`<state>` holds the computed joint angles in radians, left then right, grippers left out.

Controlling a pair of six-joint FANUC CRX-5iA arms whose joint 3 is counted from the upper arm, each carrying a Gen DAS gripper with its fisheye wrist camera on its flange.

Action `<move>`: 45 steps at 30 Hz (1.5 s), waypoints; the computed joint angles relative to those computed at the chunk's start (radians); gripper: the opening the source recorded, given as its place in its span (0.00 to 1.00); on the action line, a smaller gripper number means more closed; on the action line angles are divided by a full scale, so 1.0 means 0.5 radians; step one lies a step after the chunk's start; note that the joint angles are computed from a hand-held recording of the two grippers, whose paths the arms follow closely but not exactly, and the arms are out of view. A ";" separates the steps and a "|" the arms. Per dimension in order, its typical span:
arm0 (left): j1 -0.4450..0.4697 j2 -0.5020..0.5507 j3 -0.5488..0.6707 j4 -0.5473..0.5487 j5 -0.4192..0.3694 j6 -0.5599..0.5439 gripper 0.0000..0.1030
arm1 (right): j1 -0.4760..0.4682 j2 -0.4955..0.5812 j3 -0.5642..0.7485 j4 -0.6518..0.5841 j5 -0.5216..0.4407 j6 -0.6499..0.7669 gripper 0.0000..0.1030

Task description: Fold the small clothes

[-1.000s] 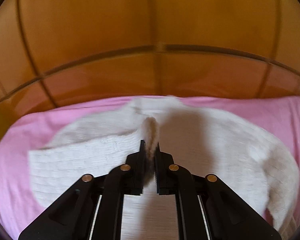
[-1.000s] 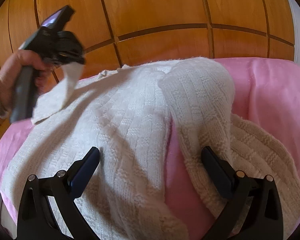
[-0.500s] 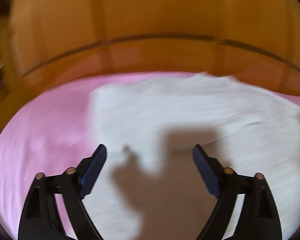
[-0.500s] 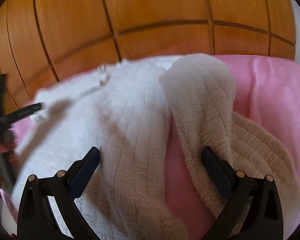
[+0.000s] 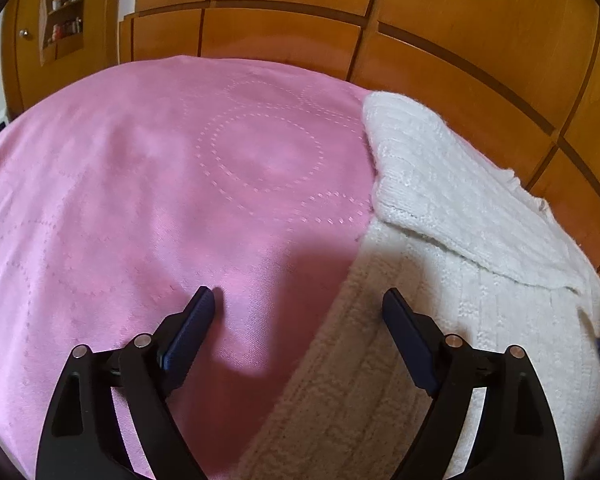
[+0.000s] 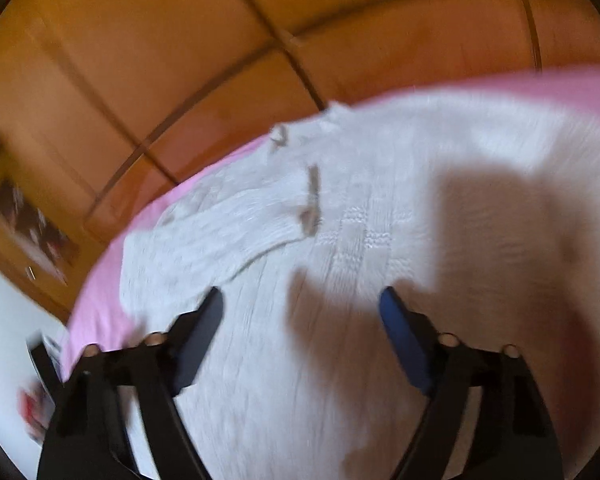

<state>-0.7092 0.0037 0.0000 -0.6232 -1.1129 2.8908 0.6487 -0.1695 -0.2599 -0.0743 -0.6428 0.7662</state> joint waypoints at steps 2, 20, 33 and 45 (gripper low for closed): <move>0.001 -0.037 -0.044 -0.011 0.016 0.026 0.83 | -0.114 0.089 0.087 -0.258 0.071 0.100 0.68; 0.076 0.379 0.481 0.195 -0.437 -0.499 0.94 | -0.481 0.299 0.365 -1.318 0.199 1.368 0.06; -0.029 0.841 1.109 -0.220 -0.698 -0.898 0.94 | -1.109 0.215 0.167 -2.904 0.181 2.549 0.05; -0.155 0.881 1.168 -0.848 -0.918 -0.220 0.94 | -1.185 0.190 0.125 -3.068 0.267 2.615 0.05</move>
